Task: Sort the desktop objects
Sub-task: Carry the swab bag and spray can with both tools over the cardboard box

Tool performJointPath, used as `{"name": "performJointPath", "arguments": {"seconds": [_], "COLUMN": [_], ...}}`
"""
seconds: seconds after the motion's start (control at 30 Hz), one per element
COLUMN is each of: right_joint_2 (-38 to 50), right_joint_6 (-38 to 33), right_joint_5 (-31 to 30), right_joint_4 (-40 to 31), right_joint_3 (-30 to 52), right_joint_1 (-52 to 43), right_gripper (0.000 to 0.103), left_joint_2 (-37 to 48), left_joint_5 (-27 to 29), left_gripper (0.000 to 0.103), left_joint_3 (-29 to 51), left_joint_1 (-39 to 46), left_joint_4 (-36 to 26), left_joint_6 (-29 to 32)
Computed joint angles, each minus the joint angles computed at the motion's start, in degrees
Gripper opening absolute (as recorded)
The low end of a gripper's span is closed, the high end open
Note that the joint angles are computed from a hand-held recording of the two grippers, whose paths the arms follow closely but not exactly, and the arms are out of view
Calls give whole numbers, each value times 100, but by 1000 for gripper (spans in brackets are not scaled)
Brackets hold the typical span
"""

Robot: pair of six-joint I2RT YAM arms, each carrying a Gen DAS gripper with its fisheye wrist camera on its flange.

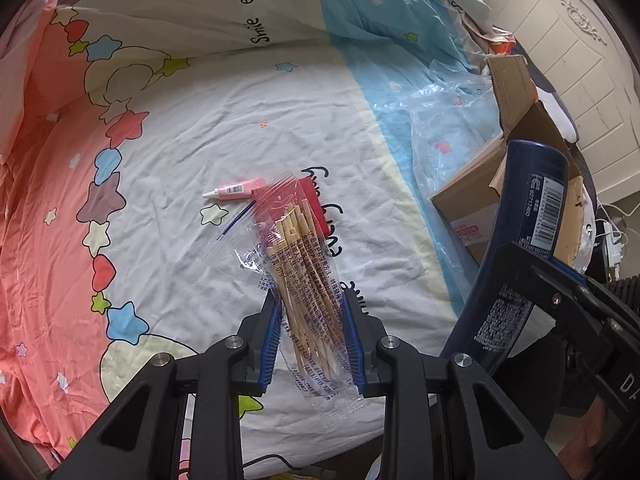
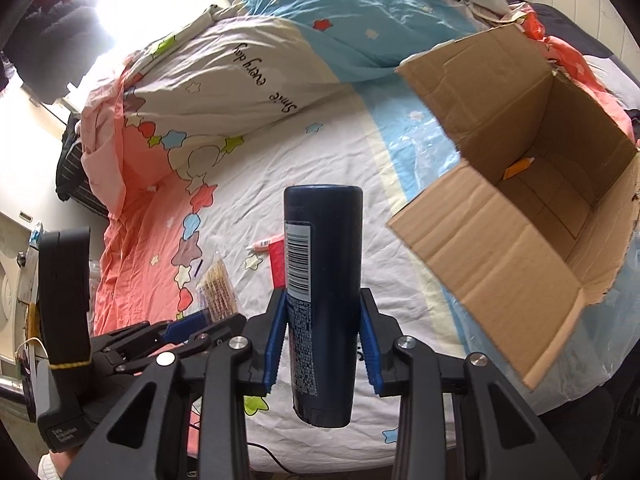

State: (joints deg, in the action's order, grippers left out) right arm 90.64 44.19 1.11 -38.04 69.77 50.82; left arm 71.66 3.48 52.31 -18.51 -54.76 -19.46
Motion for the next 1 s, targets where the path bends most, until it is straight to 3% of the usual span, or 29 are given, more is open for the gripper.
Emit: {"name": "performJointPath", "arguments": {"seconds": [1.0], "right_joint_2": [-1595], "right_joint_6": [-612], "right_joint_5": [-210], "right_joint_4": [-481], "right_joint_3": [-470], "right_joint_1": [-2065], "right_gripper": [32], "left_joint_2": [1845], "left_joint_5": [-296], "left_gripper": [30], "left_joint_3": [2634], "left_joint_1": [-1784], "left_joint_4": [-109], "left_joint_6": [-295]}}
